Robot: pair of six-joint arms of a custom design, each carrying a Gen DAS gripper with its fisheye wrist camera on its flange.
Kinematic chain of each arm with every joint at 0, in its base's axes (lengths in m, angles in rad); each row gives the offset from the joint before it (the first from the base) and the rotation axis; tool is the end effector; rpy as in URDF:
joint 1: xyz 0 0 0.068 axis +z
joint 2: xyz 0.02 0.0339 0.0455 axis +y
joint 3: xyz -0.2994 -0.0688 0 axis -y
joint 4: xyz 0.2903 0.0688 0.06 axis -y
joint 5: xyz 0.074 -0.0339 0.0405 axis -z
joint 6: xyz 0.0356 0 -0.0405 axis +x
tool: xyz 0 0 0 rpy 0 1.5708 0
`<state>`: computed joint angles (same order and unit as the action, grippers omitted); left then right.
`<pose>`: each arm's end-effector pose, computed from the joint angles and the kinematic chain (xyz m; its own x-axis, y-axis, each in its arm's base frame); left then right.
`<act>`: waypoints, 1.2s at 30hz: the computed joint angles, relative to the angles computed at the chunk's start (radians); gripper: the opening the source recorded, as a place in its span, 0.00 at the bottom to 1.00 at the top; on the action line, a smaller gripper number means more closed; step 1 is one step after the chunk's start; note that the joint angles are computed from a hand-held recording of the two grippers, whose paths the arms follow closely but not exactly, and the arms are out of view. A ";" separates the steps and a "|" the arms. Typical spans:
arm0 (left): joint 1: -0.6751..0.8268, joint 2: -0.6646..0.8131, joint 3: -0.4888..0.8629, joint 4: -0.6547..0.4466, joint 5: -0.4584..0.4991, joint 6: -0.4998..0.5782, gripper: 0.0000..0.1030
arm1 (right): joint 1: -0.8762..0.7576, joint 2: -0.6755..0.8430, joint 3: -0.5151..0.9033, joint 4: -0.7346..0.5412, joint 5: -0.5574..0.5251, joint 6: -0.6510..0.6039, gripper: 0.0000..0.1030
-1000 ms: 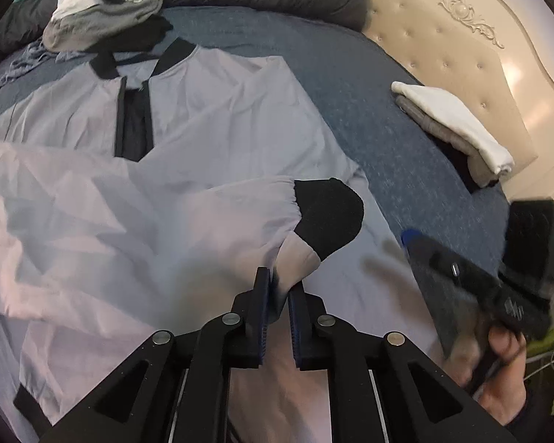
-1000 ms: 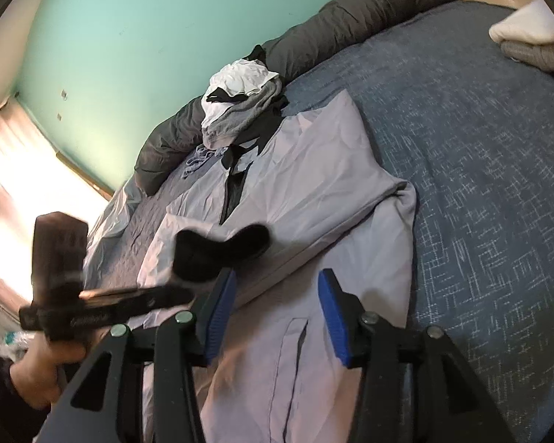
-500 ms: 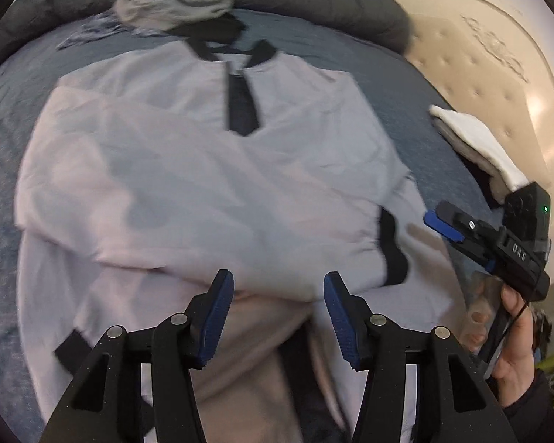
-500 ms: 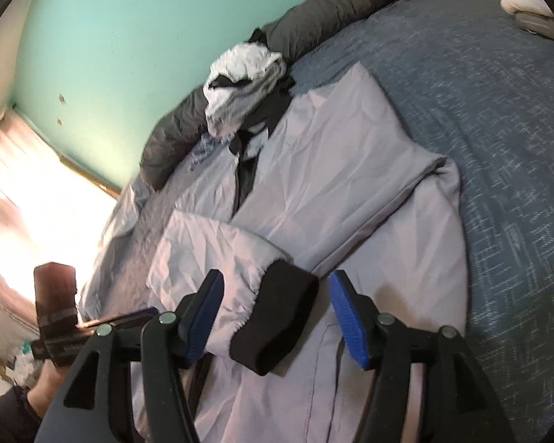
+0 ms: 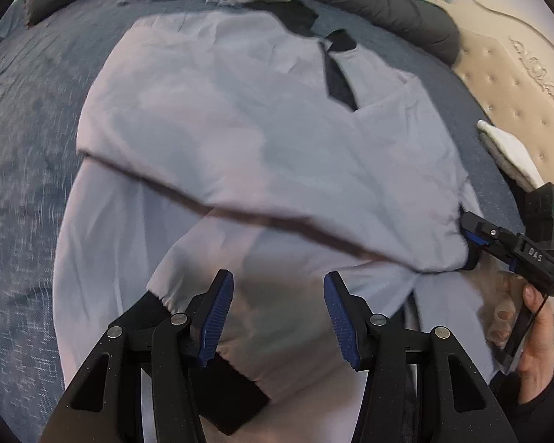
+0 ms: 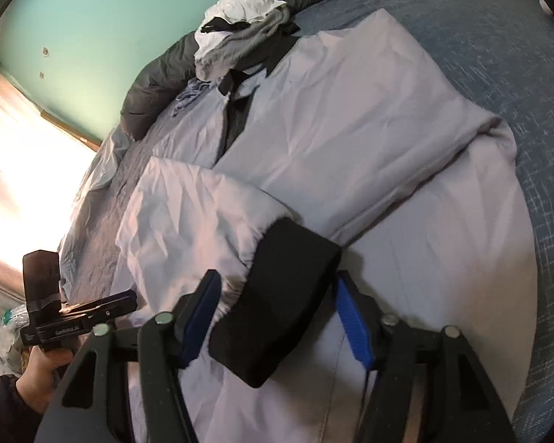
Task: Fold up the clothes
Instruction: 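Grasp the black cuff with the right tool while the left tool releases it, then hold the folded sleeve cuff down on the jacket body with the right tool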
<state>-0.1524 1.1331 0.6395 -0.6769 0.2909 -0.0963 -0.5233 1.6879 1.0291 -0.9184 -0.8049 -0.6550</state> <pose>0.2152 -0.0434 0.2004 -0.9307 0.0498 -0.3625 0.1672 0.9390 -0.3004 0.2905 -0.1380 0.1819 -0.9004 0.0320 -0.4340 -0.2497 0.7787 0.5755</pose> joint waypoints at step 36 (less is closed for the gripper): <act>0.266 -0.022 0.169 -0.126 0.039 0.113 0.53 | -0.338 0.038 0.125 -0.101 -0.266 -0.092 0.03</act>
<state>0.1134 1.1115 0.8084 -0.8033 0.3302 0.0167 -0.8609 1.7260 1.1539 -1.0195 -1.0713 -0.7472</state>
